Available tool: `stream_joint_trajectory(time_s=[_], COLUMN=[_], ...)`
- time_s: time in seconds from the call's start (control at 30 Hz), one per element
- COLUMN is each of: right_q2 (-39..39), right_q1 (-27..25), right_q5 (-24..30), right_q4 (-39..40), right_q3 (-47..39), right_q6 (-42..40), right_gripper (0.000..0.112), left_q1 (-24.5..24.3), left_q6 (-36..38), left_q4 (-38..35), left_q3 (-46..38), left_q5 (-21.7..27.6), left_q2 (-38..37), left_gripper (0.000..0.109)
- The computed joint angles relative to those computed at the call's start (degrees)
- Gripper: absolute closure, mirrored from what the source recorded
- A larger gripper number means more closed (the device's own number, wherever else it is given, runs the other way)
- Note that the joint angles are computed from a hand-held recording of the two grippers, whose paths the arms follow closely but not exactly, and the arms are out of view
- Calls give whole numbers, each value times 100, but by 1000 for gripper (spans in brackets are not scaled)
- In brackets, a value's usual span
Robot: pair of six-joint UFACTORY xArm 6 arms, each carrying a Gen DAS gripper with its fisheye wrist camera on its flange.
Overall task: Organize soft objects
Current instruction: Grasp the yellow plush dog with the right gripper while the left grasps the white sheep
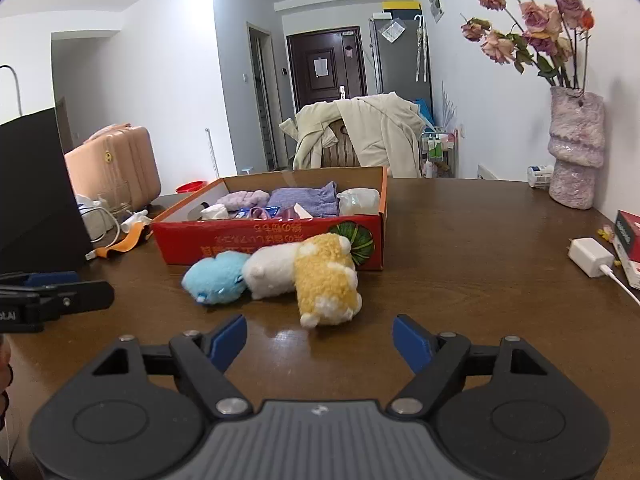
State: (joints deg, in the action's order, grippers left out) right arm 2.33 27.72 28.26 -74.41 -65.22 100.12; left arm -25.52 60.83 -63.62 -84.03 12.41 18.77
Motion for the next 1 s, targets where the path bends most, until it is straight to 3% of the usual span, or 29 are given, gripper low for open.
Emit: stream_joint_trajectory(time_s=[0.13, 0.37, 0.5, 0.53, 0.8, 0.9, 1.0], right_q2=[454, 1282, 1484, 1504, 1179, 1097, 1068], right_q1=[-266, -623, -783, -805, -445, -353, -333], right_q5=[-232, -592, -830, -904, -624, -1028, -1441], right_q4=[73, 373, 315, 281, -33, 79, 398], right_q3=[-431, -1181, -1333, -1336, -960, -841, -779], right_q6=[-163, -594, -452, -405, 179, -60, -629], right_gripper=[34, 51, 60, 68, 74, 76, 76], left_q1=[12, -16, -22, -28, 13, 60, 70], left_q6=[-499, -1397, -1679, -1728, -1556, -1706, -1559], left_q4=[505, 1362, 1651, 1693, 1189, 1130, 958], left_q3=[-660, -1709, -2150, -2224, -2659, -2835, -2642], left_q5=[197, 588, 918, 982, 1557, 1744, 1545], left_q2=[560, 1460, 1799, 1856, 2191, 2307, 2132], left_gripper=[16, 28, 48, 51, 66, 70, 69])
